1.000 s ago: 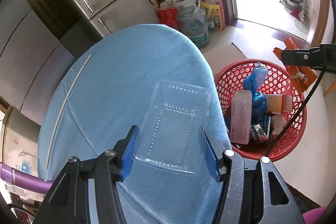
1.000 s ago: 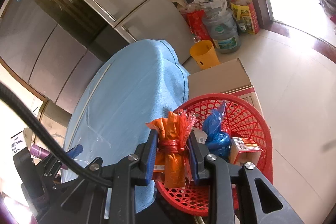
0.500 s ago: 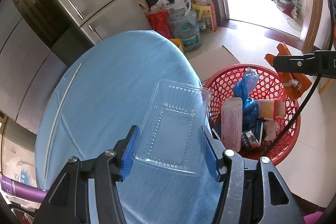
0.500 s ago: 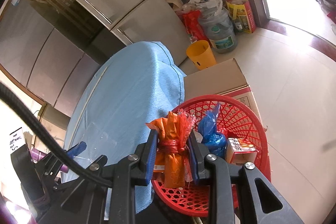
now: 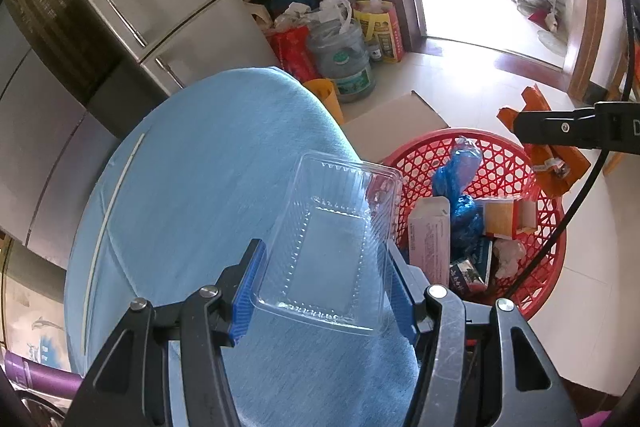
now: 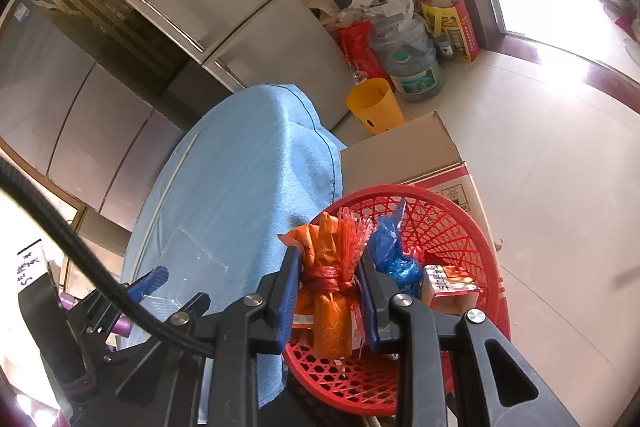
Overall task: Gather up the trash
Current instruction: 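Carry the orange wrapper and clear tray over the red basket with both tools, then open both tools over the red basket to drop the tray and wrapper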
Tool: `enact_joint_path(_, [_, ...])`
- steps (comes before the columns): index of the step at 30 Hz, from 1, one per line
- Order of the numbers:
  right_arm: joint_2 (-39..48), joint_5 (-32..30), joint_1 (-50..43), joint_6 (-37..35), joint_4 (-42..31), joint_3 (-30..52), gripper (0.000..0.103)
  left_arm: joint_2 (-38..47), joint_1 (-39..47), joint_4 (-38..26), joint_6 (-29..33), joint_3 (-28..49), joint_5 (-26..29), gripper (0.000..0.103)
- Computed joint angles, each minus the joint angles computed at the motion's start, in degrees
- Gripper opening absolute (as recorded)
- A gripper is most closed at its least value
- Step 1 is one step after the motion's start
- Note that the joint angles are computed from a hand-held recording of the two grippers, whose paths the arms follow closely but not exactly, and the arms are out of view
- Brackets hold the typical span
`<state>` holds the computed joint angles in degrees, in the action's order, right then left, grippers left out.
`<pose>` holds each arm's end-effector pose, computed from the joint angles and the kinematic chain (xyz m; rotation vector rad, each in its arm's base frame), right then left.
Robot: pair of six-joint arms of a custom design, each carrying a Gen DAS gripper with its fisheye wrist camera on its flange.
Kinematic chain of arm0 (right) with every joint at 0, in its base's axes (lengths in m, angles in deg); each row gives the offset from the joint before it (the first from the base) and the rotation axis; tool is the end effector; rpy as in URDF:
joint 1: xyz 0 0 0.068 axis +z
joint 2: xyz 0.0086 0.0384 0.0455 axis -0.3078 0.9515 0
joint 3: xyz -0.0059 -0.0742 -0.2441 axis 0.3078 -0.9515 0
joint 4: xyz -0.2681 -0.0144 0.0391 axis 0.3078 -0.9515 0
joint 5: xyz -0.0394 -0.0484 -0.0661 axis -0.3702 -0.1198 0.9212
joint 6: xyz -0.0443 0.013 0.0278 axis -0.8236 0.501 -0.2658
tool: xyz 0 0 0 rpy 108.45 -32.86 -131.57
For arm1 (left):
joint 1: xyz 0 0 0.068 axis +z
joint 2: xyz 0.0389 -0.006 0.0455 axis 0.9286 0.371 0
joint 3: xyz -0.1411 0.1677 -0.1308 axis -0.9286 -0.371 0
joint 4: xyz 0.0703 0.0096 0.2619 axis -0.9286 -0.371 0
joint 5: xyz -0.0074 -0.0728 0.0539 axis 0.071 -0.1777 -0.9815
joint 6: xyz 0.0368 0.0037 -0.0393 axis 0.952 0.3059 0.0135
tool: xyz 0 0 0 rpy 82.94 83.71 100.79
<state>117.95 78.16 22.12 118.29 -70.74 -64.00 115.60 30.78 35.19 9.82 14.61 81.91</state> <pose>0.1215 0.0780 0.1254 1.0031 2.0875 0.4057 0.2468 -0.1858 0.2014 1.3226 2.1489 0.0163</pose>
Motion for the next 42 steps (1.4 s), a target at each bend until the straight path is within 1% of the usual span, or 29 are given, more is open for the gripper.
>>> enact_joint_path(9, [-0.7,0.3,0.0,0.7,-1.5,-0.1,0.029,0.7,-0.1,-0.2,-0.7,0.4,0.8,0.060])
enact_joint_path(14, [-0.1,-0.9,-1.0,0.7,-1.1,-0.1,0.030,1.3,0.5,-1.0,-1.4,1.1,2.9,0.060])
enact_joint_path(22, [0.9,-2.0,-2.3,-0.1,0.4,-0.5,0.030,1.1,0.4,-0.8,-1.5,0.7,4.1,0.061])
enact_joint_path(32, [0.0,-3.8,-3.2,0.0,1.5,-1.8,0.031,2.2,0.7,-0.9,-1.7,1.4,3.7,0.061])
enact_joint_path(36, [0.8,-4.2,-3.5,-0.4,2.3,-1.8,0.031,2.7,1.0,-1.5,-2.3,1.8,3.4,0.062])
enact_joint_path(42, [4.5,-4.3,-3.0,-0.4,4.6,-0.9,0.031,1.7,2.2,-2.4,-3.0,1.8,4.5,0.062])
